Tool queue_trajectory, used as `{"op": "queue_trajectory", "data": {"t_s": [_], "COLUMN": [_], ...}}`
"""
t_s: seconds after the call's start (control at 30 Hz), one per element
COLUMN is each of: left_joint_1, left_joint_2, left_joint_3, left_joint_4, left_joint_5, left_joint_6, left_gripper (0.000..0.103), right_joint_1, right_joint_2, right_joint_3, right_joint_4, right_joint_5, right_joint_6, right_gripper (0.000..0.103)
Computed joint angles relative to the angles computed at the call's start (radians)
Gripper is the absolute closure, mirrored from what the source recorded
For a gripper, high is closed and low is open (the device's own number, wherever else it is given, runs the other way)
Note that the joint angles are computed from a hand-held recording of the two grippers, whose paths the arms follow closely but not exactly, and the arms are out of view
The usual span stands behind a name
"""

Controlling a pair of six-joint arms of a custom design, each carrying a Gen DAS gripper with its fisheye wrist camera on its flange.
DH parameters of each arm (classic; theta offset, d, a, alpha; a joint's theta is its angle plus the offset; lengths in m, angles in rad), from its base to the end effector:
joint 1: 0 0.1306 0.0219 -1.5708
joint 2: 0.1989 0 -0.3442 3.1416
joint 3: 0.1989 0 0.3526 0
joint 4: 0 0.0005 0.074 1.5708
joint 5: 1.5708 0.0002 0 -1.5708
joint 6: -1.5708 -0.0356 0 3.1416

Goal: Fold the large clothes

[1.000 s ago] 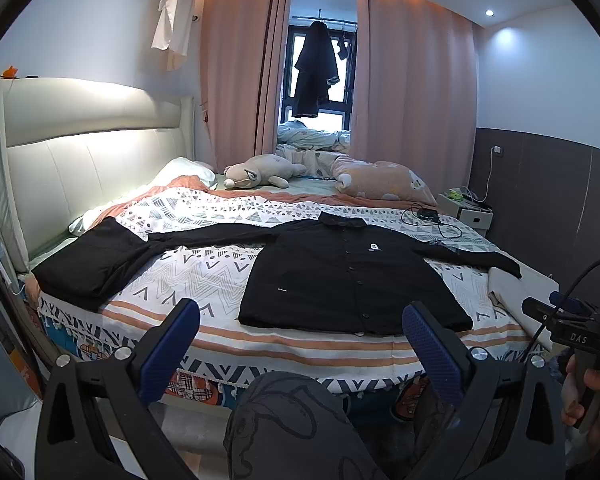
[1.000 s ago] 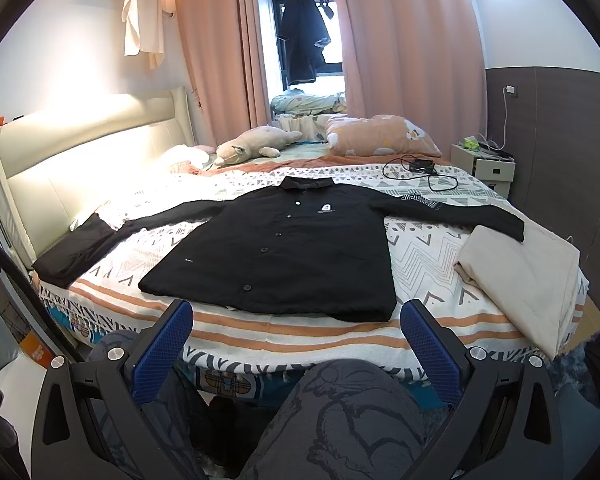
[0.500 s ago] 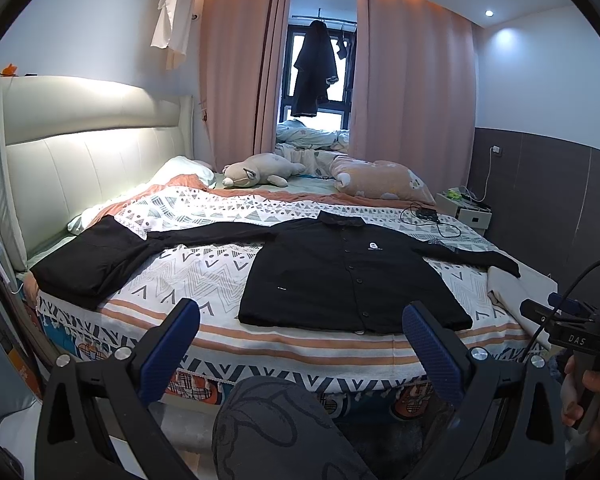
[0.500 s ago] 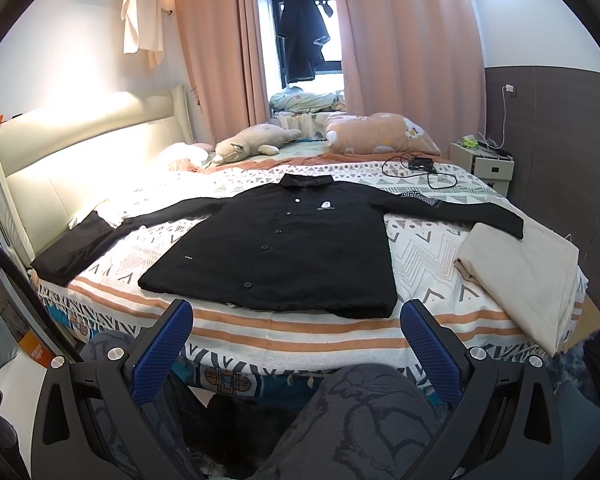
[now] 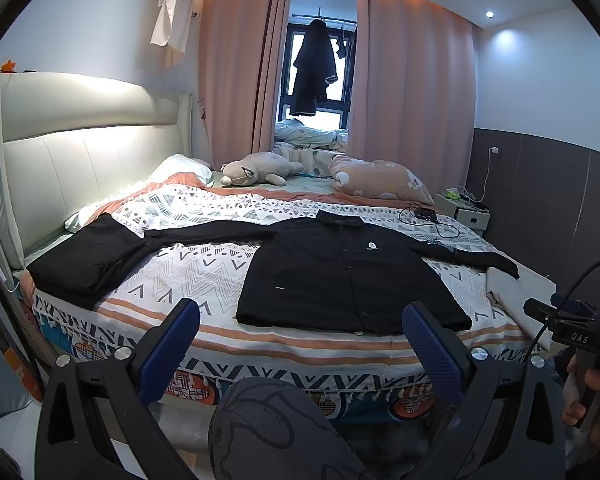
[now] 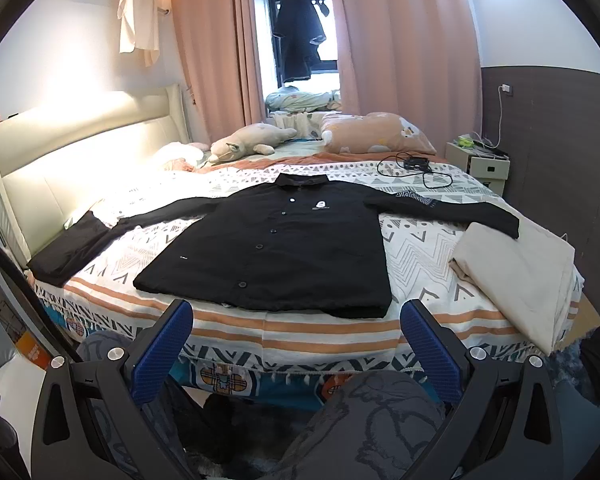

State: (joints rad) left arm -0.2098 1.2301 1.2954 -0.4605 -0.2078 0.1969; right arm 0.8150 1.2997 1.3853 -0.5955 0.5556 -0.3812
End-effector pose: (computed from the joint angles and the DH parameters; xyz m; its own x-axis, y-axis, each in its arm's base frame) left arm 0.4176 -0.0819 0.4523 -0.3727 -0.1163 -0.9206 -0.0564 0.9931 -0.1027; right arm 0.3153 0.3064 0.4530 -0.4233 0.0117 -0.9059 -0.1562 0.9840 0.0857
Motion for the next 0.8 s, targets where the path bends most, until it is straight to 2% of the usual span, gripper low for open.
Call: {"op": "queue_trajectory", "data": {"t_s": [0.2,0.33,0.47,0.63,0.8], "left_joint_1": [0.018,0.033,0.060,0.102,0.143], "left_joint_2": [0.020,0.042,0.075,0.134,0.219], "left_joint_3": [0.027,0.046,0.077,0.132,0.225], "left_joint_4": [-0.007,-0.007,-0.009,-0.016,-0.042], "left_joint_5": [0.023,0.027,0.030,0.034,0.054], "left_joint_6": [-0.005,-0.011,-0.005,0.006,0.018], "left_gripper": [0.000,0.000,0.000,0.000,0.000], "right_joint_1": [-0.003,-0.013,-0.040,-0.081,-0.119], "right_joint_2": [0.015,0.029,0.089,0.186,0.292], "right_joint_3": [0.041,0.057,0.123,0.220,0.343], "right_joint_4": [-0.036,-0.020,-0.033,-0.009,-0.026], "right_joint_5": [-0.005,-0.015,-0.054,-0.114,-0.177], "right_joint_6": [-0.002,0.010,0.036,0.069,0.086], "right_gripper": [0.000,0.000,0.000,0.000,0.000]}}
